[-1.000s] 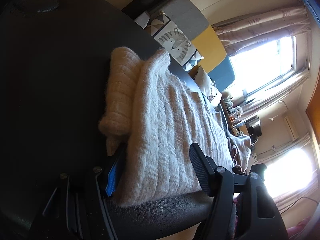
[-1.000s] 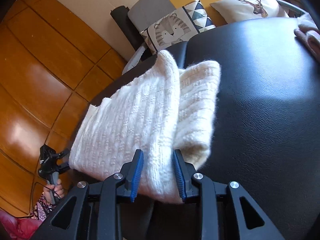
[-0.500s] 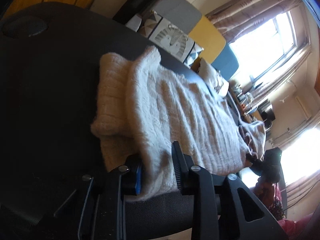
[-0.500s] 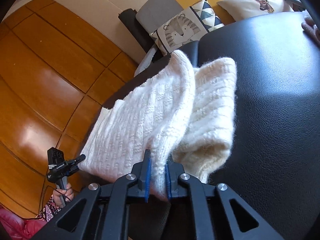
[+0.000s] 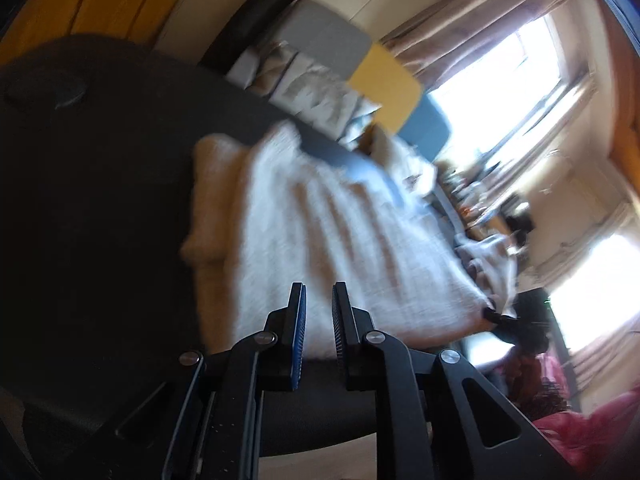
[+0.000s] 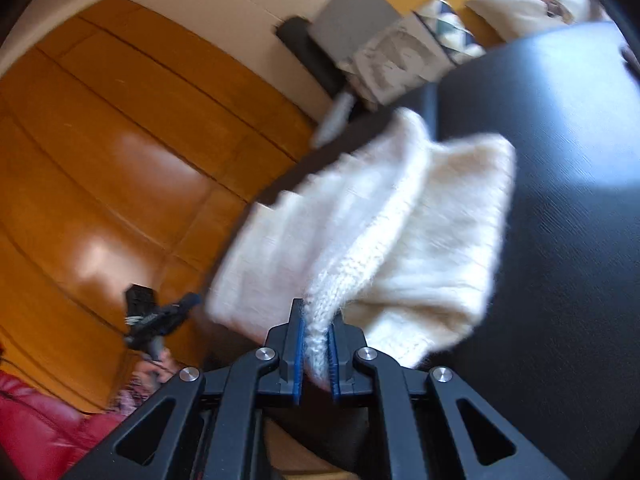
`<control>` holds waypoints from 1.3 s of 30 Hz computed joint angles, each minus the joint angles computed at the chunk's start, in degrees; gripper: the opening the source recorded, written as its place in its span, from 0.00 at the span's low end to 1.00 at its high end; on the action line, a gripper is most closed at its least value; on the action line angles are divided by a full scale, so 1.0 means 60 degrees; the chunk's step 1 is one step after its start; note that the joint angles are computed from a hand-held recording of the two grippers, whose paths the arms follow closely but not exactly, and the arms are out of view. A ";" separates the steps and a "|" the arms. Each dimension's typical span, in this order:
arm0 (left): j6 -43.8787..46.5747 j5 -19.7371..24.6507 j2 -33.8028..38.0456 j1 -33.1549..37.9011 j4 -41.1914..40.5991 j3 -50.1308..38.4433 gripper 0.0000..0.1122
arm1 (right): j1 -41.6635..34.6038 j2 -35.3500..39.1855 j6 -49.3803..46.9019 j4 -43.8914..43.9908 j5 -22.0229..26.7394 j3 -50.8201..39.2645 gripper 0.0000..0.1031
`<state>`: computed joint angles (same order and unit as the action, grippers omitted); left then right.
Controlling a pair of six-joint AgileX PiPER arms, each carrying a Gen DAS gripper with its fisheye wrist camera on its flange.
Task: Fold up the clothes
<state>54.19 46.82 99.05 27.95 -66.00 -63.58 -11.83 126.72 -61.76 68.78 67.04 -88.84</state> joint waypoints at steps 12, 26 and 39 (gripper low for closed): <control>-0.1897 -0.0555 0.0845 -0.0171 0.0708 -0.0648 0.58 | 0.0274 0.0561 0.0717 0.0489 -0.0511 0.0067 0.25; 0.0120 0.0468 -0.0267 0.0733 -0.0766 0.0403 0.08 | -0.0048 -0.0443 -0.0456 0.0972 -0.0119 0.0702 0.06; -0.3076 -0.2108 0.0084 -0.2233 0.2919 -0.1887 0.26 | 0.0577 -0.1874 -0.0865 0.1229 -0.3805 0.1863 0.21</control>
